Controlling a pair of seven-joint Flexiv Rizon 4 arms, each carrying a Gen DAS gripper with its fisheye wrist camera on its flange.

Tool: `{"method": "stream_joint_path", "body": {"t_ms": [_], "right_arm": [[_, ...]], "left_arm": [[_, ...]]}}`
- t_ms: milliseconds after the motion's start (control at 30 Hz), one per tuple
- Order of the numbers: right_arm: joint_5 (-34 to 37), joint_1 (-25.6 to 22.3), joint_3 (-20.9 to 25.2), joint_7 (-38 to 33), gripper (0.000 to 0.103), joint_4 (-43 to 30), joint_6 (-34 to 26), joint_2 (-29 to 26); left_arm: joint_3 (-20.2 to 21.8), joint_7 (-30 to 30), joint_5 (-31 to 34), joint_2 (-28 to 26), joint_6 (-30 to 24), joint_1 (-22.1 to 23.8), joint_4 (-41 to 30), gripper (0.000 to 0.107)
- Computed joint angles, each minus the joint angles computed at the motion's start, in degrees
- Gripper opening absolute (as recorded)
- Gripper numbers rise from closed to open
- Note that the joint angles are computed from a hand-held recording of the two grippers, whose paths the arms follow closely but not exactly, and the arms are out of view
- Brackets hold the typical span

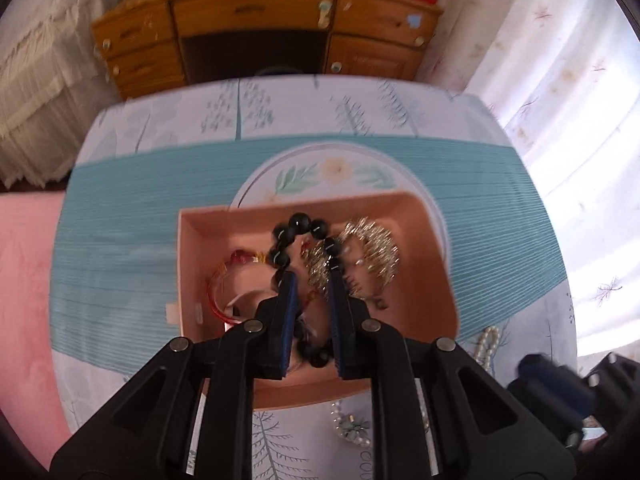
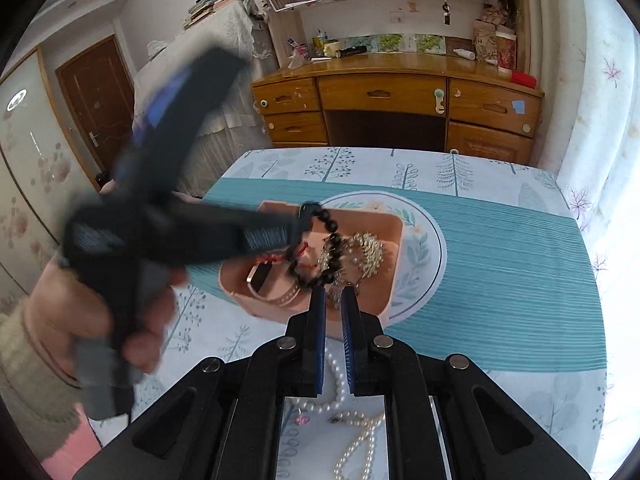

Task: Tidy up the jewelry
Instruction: 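Lift the black bead bracelet into the pink tray and open the left tool, then move the left tool to the pearl brooch while the right tool reaches the blue flower charm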

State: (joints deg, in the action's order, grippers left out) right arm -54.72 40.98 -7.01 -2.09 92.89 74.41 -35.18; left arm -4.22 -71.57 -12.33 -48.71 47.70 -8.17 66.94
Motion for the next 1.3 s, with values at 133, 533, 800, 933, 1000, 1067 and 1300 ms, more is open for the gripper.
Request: {"method": "stream_joint_path", "body": {"t_ms": [133, 533, 800, 933, 1000, 1067, 1300], "right_arm": [[1.7, -1.0, 1.0, -1.8, 0.008, -1.5, 0.1, -0.7], [6.8, 0.8, 0.4, -3.3, 0.026, 1.2, 2.7, -0.6], [4.9, 2.5, -0.5, -3.5, 0.036, 3.9, 6.6, -1.6], [6.2, 3.6, -1.4, -4.7, 0.036, 4.5, 8.8, -2.6], [6.9, 4.3, -2.0, -5.2, 0.036, 4.7, 9.3, -3.1], [7.9, 4.9, -2.8, -5.5, 0.036, 5.1, 10.4, -3.4], [12.0, 8.3, -6.8, -6.1, 0.036, 7.6, 14.0, -3.2]], "left_arm": [[0.2, 0.3, 0.1, 1.4, 2.0, 0.7, 2.6, 0.024], [-3.9, 7.9, -6.4, 14.4, 16.6, 5.6, 24.1, 0.053], [-3.7, 10.7, -9.9, 20.8, 24.1, 7.2, 37.3, 0.053], [-7.8, 17.6, -15.7, 24.1, 23.8, 11.0, 44.5, 0.053], [-9.4, 22.3, -19.4, 25.8, 23.2, 12.2, 48.3, 0.053], [-10.6, 27.7, -23.2, 27.4, 21.8, 12.8, 51.6, 0.053], [-19.0, 60.4, -45.3, 31.6, 23.2, 14.5, 61.0, 0.053]]}}
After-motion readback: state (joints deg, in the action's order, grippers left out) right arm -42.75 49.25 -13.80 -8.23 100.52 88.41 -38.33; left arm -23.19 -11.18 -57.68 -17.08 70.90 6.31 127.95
